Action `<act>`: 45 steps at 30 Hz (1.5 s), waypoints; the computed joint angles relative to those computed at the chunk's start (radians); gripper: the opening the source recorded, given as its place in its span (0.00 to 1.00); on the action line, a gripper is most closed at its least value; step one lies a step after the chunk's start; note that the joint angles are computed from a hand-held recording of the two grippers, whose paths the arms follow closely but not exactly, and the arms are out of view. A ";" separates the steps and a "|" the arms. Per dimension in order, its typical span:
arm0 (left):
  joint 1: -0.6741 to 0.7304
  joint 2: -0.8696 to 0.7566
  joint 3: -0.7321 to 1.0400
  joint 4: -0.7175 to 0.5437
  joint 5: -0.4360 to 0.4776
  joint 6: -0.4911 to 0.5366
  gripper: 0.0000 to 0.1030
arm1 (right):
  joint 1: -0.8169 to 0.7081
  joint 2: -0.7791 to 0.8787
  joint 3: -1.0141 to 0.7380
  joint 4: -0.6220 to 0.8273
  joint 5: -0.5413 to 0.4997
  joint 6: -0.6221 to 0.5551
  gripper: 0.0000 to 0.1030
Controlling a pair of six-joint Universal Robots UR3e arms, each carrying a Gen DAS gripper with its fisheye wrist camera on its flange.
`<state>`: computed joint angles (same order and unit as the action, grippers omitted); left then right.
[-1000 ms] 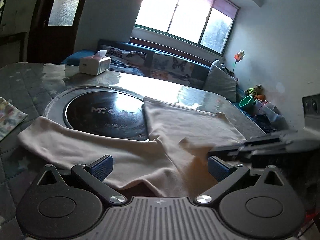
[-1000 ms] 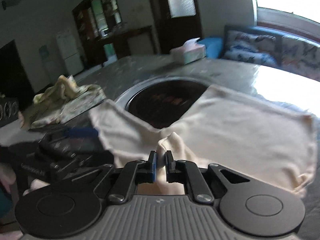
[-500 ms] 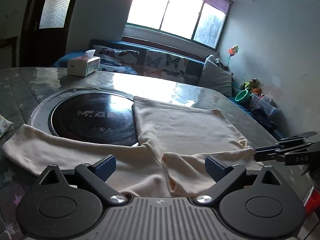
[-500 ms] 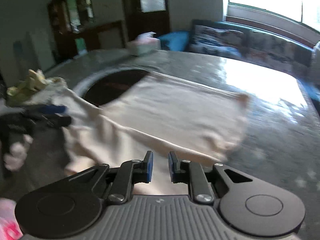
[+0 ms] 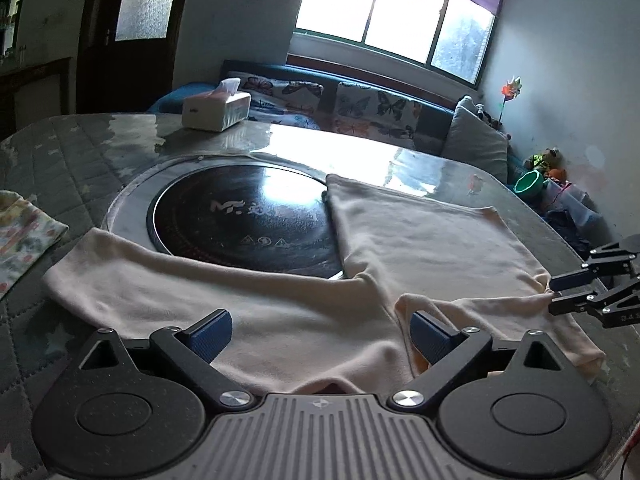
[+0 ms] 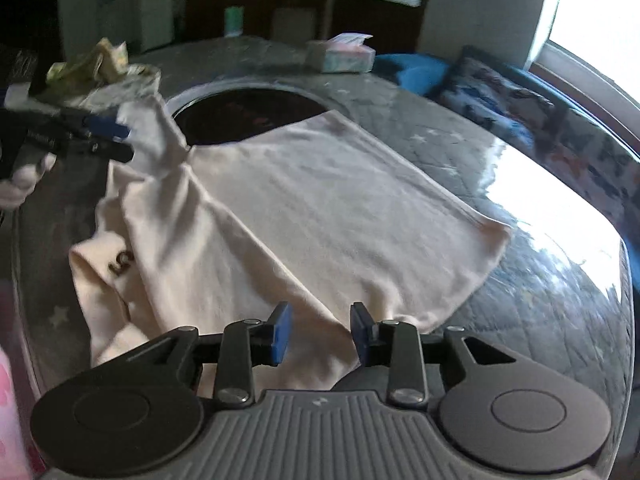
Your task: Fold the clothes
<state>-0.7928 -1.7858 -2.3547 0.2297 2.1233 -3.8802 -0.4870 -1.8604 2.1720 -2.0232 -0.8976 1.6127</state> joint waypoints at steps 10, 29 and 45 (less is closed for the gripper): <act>0.012 -0.018 0.020 -0.059 0.000 -0.001 0.94 | 0.000 0.123 -0.161 0.149 -0.039 -0.035 0.05; -0.046 -0.139 0.251 0.060 -0.129 0.183 0.64 | -0.145 -0.129 0.010 0.299 0.099 -0.099 0.16; 0.032 -0.249 0.271 0.110 -0.252 0.172 0.42 | -0.157 -0.228 0.210 0.124 0.129 0.044 0.31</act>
<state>-0.7605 -2.0347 -2.0842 0.3401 1.8710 -3.7081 -0.6443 -2.0883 2.3817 -1.8990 -0.7688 1.6563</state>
